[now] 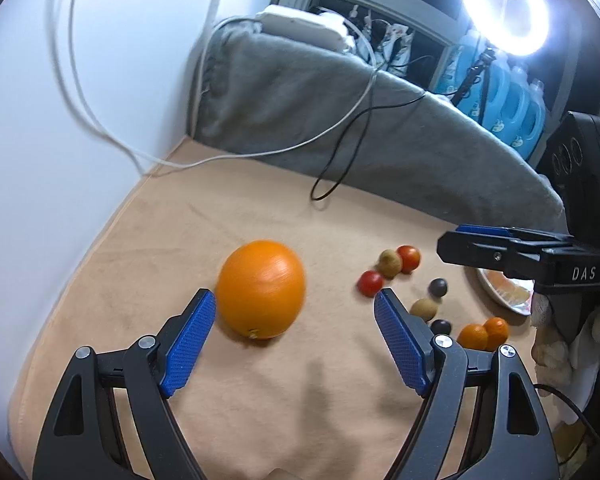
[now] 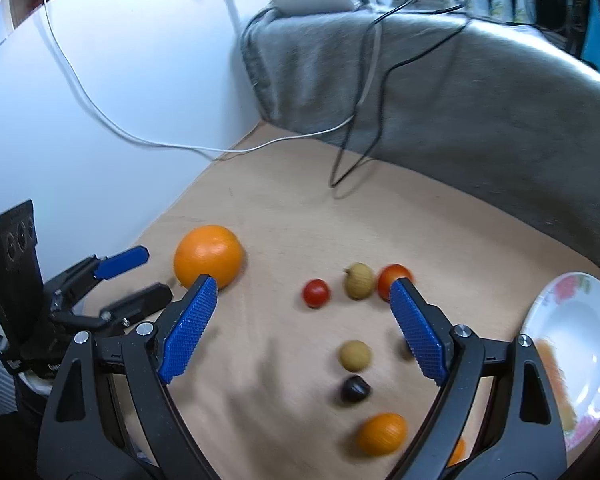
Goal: Organize fruits
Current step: 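Move the right tool back toward the large orange, then close the right tool around the large orange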
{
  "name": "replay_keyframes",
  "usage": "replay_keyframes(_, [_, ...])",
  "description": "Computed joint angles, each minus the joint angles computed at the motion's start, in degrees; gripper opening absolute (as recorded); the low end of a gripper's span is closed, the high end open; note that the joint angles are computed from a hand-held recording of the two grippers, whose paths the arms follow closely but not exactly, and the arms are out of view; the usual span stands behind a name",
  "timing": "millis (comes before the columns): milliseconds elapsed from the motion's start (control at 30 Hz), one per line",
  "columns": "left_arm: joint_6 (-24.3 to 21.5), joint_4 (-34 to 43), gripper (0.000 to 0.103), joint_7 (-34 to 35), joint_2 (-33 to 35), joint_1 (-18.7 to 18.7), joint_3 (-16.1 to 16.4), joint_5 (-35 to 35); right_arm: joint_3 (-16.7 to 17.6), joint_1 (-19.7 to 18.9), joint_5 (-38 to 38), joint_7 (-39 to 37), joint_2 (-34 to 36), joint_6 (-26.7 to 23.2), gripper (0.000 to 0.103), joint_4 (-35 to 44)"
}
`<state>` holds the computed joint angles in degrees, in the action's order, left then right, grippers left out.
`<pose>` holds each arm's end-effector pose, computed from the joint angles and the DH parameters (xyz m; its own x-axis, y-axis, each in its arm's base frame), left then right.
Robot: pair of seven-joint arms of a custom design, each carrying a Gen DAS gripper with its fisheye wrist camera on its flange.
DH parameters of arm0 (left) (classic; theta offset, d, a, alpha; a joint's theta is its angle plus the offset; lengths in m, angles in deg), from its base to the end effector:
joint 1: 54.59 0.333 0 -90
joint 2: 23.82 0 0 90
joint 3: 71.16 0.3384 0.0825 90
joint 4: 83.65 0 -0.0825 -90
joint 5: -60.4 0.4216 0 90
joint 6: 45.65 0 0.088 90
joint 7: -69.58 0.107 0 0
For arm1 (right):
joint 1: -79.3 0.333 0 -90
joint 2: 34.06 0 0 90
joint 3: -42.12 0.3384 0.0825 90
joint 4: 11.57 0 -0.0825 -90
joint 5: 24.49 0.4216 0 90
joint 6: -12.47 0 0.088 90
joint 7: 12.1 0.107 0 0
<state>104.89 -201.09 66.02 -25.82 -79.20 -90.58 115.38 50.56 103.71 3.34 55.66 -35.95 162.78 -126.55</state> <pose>0.4280 -0.4440 0.5198 0.0169 -0.9610 0.2762 -0.6470 -0.2211 -0.7297 0.5307 0.3308 0.5498 0.6260 -0.7540 -0.1989 -0.6674 -0.3861 -0.6368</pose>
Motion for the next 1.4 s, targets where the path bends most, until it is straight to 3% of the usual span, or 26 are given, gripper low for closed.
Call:
replay_keyframes(433, [5.4, -2.3, 0.081, 2.0, 0.8, 1.6, 1.4, -4.8, 0.9, 1.9, 2.9, 0.8, 9.6, -8.1, 0.09, 10.4])
replay_keyframes(967, [11.6, -2.1, 0.079, 8.2, 3.3, 2.5, 2.5, -12.7, 1.7, 1.4, 10.3, 0.8, 17.4, -15.9, 0.09, 18.5])
replay_keyframes(1400, [10.9, -1.4, 0.061, 12.7, 4.1, 2.3, 2.6, -16.9, 2.2, 1.1, 12.9, 1.6, 20.0, -19.4, 0.074, 21.3])
